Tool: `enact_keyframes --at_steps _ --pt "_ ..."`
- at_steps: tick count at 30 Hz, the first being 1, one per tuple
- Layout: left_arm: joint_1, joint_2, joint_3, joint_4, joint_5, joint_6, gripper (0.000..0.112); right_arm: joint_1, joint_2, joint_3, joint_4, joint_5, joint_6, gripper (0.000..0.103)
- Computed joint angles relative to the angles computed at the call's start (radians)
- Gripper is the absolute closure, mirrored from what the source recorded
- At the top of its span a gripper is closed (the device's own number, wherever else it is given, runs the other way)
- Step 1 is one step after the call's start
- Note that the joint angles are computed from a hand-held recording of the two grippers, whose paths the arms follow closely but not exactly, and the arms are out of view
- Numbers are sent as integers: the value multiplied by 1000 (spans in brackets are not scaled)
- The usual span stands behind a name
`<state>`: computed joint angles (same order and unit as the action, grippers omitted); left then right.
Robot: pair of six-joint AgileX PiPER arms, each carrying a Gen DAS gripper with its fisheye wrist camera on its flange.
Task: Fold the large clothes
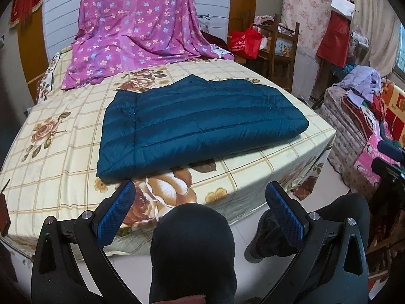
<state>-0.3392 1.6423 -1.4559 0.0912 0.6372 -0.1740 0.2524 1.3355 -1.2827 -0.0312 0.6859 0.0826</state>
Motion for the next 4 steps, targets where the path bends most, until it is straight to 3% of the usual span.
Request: enact_keyframes --at_steps 4 --pt "-20 -11 20 60 -25 -33 10 1 4 -5 -3 1 8 23"
